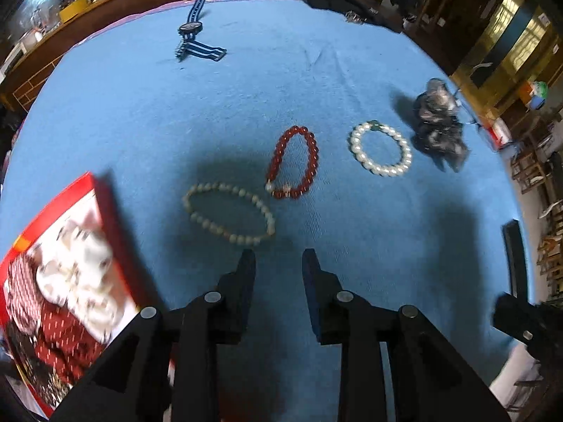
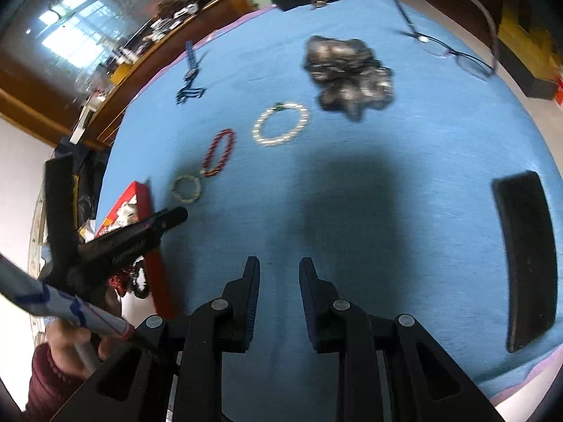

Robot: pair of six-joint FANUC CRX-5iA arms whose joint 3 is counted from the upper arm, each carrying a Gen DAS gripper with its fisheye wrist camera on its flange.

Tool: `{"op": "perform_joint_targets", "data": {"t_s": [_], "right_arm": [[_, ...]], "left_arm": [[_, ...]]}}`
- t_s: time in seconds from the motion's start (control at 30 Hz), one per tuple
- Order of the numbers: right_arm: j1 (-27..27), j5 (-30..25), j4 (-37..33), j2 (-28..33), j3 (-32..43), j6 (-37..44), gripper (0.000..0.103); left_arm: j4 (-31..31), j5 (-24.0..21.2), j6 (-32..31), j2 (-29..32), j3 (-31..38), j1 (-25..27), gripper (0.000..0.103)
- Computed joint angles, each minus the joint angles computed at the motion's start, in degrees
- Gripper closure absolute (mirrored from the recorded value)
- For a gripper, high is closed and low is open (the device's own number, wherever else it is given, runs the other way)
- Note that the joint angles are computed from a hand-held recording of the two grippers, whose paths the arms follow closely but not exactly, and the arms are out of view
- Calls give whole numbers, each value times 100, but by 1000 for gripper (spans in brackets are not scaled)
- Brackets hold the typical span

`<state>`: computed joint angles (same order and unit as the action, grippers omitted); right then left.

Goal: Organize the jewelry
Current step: 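Move both open tools back toward the remaining bracelets, then grasp the cream bead bracelet with left tool while right tool grasps pearl bracelet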

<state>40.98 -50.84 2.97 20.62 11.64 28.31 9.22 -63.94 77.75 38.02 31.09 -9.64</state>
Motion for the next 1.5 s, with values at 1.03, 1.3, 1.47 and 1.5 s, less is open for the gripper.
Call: {"op": "perform_joint_targets", "data": {"t_s": [1.03, 1.3, 1.47, 1.5], "right_arm": [[-991, -1537, -557, 2586, 3588, 1593, 70], [-962, -2392, -258, 3307, 4738, 1981, 94], [-992, -1863, -401, 2715, 3790, 1983, 95], [-982, -1672, -428, 2504, 3478, 1963, 95]], "left_arm": [[830, 450, 217, -506, -1143, 255, 98], [764, 517, 364, -525, -1176, 284, 98], [716, 510, 386, -453, -1050, 251, 98], [743, 508, 370, -443, -1040, 251, 98]]}}
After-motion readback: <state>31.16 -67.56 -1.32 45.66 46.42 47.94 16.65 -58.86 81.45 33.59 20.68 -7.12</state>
